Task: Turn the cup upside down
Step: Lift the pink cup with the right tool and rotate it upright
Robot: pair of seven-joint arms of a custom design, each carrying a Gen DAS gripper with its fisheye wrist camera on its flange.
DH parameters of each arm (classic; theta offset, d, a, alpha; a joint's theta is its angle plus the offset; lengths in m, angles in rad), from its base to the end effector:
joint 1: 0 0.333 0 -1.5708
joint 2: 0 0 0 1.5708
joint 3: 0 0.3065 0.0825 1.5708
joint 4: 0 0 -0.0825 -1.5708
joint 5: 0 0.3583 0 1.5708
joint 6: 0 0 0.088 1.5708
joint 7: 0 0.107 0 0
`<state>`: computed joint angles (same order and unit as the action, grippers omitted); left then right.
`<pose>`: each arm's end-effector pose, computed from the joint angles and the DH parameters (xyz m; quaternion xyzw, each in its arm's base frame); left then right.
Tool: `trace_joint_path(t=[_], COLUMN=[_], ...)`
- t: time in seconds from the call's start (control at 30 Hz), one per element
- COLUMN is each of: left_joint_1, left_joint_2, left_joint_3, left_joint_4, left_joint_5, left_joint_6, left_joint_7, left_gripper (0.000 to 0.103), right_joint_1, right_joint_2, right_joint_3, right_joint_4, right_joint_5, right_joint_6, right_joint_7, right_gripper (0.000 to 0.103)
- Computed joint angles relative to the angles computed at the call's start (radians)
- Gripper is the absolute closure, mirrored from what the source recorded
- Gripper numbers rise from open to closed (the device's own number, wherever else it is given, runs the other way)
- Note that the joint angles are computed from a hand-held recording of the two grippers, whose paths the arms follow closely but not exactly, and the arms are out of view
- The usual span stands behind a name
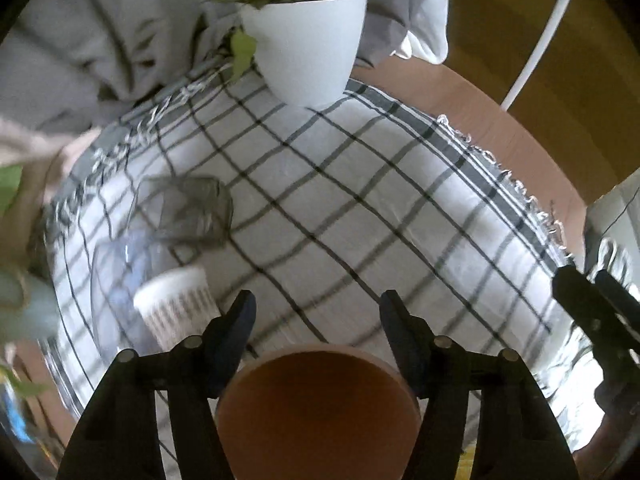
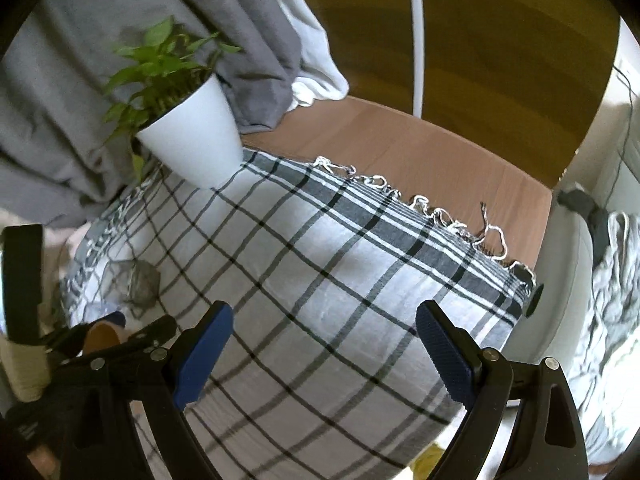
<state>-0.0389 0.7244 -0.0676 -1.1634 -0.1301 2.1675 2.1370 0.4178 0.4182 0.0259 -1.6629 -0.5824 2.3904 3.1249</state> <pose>0.7420 -0.0688 0.3973 -0.4643 0.8710 -0.1410 0.0768 0.6080 0.2812 0.4027 -0.3869 0.8828 -0.1847 0.1918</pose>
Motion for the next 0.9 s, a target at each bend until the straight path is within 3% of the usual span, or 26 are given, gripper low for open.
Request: trace_joint_path(t=[0.03,0.07,0.13,0.47,0.9], left_joint_1=[0.005,0.005,0.002,0.017,0.034], left_joint_2=[-0.037,-0.078,-0.110,-0.195,-0.220], left_joint_3=[0.001,0.001,0.004,0.018,0.020], left_joint_4=[-0.053,-0.113,-0.171,-0.389,-0.456], left_joint_5=[-0.008,-0.013,-0.011,-0.045,-0.073], left_joint_6=[0.016,0.035,0.056,0.132,0.190], left_joint_7=[-0.013,-0.016,-0.027,-0.113,-0.142], left_gripper=[0.045,0.060,0.071,0.072,0.072], right_joint_1=[-0.003,-0.005,-0.004,-0.002,0.019], right_joint_2=[-0.010,-0.020,-0.037,-0.070,-0.059], right_joint_3=[0.004,0.007,0.009,0.018,0.019], right_joint_4=[-0.016,-0.029,-0.053,-0.120,-0.107], right_joint_5=[-0.001,-0.003,-0.017,-0.052,-0.071], right_joint_6=[0.017,0.029,0.052,0.077,0.074], right_joint_7=[-0.011,-0.024,-0.039,-0.104,-0.158], right_gripper=[0.010,0.010,0.010,0.010,0.010])
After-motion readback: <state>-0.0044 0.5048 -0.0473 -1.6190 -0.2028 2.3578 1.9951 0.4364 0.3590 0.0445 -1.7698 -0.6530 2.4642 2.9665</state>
